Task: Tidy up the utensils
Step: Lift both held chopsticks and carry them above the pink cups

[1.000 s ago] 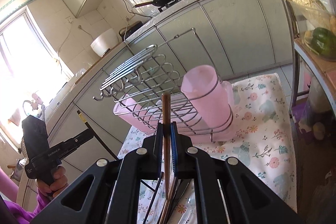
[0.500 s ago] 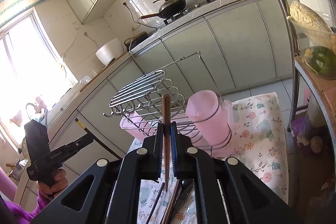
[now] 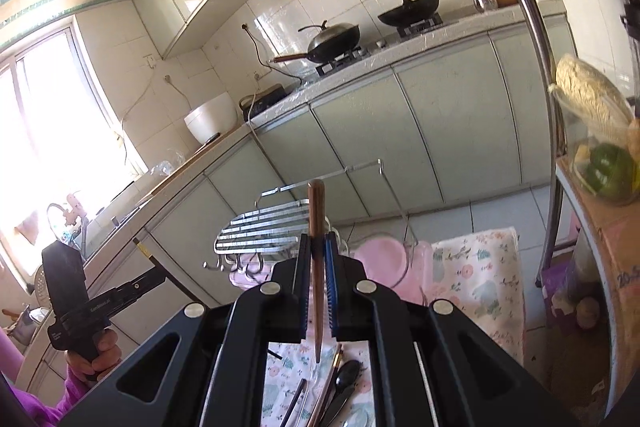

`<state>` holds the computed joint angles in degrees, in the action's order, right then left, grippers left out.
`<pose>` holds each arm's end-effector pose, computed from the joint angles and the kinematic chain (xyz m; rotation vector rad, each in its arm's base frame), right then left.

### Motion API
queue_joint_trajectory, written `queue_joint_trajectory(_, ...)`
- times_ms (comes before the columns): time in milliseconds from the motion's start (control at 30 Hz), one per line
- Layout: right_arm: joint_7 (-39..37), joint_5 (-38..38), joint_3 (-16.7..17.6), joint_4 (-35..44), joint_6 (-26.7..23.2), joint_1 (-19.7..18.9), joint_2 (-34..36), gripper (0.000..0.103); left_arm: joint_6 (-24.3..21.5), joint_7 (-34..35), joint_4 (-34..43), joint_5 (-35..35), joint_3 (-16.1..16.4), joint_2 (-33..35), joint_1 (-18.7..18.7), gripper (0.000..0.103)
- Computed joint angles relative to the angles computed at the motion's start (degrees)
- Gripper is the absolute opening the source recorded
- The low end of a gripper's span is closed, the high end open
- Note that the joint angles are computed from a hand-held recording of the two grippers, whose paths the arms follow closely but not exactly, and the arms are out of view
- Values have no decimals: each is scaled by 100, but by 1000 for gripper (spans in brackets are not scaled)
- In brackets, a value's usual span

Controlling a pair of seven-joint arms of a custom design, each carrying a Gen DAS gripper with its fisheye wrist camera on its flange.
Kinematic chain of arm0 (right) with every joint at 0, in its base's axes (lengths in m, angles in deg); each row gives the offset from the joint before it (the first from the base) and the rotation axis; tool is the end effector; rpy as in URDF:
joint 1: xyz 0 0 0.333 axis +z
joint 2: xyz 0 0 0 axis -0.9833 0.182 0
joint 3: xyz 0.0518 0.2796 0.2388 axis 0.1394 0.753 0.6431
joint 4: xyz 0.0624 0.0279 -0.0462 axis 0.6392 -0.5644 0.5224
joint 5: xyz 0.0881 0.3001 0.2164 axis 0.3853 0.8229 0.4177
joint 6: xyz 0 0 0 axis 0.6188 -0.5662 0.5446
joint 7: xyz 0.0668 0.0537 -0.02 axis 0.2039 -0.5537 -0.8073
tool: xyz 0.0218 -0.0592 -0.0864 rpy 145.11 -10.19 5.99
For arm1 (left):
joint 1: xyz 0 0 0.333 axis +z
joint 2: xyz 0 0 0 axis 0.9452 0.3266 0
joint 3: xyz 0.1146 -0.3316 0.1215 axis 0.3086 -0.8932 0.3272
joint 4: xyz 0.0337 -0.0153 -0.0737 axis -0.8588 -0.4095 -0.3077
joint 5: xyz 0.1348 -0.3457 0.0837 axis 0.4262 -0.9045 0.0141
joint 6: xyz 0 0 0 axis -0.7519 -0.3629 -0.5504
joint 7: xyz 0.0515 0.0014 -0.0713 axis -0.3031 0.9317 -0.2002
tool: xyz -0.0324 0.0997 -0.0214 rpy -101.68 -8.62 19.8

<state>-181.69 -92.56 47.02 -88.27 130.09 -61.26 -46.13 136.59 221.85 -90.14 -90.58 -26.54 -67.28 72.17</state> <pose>0.5148 0.2926 0.5897 -1.1899 1.5721 -0.4757 0.6065 -0.0439 0.5807 -1.4771 1.9997 -1.4834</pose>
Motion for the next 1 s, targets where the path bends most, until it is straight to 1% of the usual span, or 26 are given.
queue_joint_trajectory(200, -590, 350, -23, 221, -217, 17, 8, 7, -35, 324, 245, -402, 4, -11, 12, 5)
queue_joint_trajectory(300, -894, 465, -30, 329, -371, 46, -42, 7, -211, 311, 402, -537, 31, 6, 55, 5)
queue_joint_trajectory(367, -1040, 477, -23, 393, -508, 65, -101, 7, -336, 294, 534, -605, 50, 19, 95, 5)
queue_joint_trajectory(533, -1331, 414, 42, 520, -984, 91, -272, 7, -319, 502, 746, -920, 67, -29, 140, 5)
queue_joint_trajectory(667, -1763, 636, 102, 607, -1336, 104, -303, 7, -126, 767, 951, -1272, 74, -2, 147, 5)
queue_joint_trajectory(767, -2110, 816, 129, 684, -1638, 135, -244, 7, 113, 882, 1133, -1456, 53, 96, 141, 5)
queue_joint_trajectory(900, -2433, 1059, 95, 787, -1799, 177, -62, 7, 397, 740, 1430, -1355, -18, 353, 135, 5)
queue_joint_trajectory(1000, -2705, 1311, 22, 863, -1771, 198, 113, 7, 677, 653, 1629, -1197, -118, 580, 123, 5)
